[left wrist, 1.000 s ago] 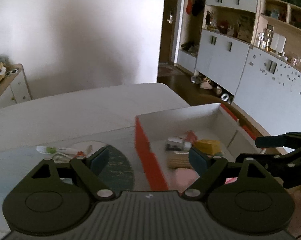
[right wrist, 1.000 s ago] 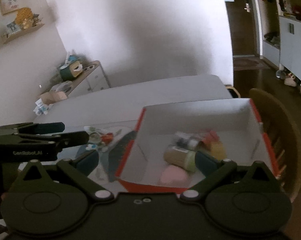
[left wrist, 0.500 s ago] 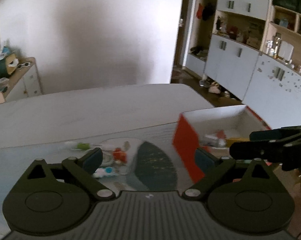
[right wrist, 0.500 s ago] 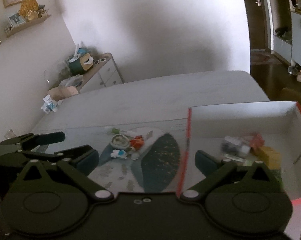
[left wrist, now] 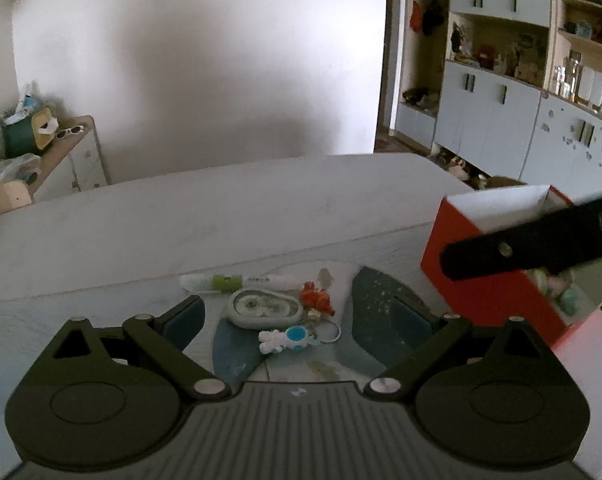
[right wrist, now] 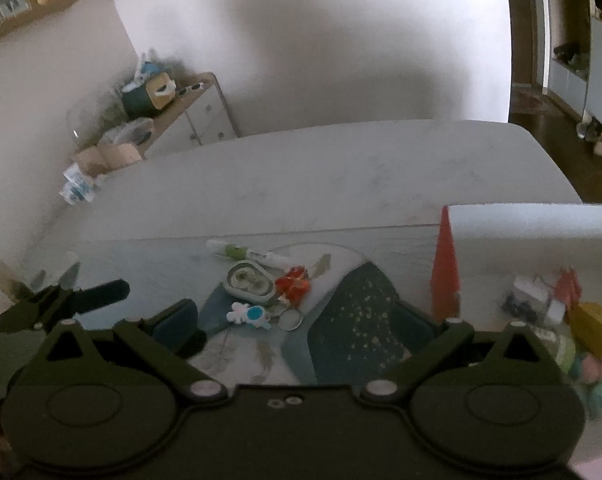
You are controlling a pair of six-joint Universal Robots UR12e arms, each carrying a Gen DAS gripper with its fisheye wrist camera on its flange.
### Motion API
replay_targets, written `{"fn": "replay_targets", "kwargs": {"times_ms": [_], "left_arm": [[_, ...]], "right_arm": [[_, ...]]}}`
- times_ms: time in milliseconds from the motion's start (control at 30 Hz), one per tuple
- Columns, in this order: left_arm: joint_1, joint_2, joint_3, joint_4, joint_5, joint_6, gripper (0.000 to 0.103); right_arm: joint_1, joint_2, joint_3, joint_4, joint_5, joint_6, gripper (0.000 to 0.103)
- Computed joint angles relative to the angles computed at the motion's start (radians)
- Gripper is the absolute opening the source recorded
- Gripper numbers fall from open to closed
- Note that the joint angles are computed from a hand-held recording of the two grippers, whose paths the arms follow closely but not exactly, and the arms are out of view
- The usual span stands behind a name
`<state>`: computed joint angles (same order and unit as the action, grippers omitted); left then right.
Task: Organize rigid objects
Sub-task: 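Withdraw both tools from the box back toward the remaining objects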
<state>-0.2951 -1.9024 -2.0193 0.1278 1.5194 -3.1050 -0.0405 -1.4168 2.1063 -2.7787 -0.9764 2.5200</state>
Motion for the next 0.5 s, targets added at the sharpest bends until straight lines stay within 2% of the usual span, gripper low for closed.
{"fn": "replay_targets", "kwargs": {"times_ms": [33,267,500], "left_arm": [[0.002,-0.006,0.001,0.001,-0.005,0.002,0.100],[0.004,-0.048,0.013,0.017,-0.002,0.002,0.100],[0.007,-0.087,0.035,0.012,0.033,-0.017,0.099]], "right_arm": [[0.008,0.007,-0.004,-0.006,-0.009,0.006,0.102],[0.054,0.061,-0.044,-0.006,-0.050,-0.009,0.102],[0.085,0.100,-0.097,0.071,-0.092,-0.078,0.102]]}}
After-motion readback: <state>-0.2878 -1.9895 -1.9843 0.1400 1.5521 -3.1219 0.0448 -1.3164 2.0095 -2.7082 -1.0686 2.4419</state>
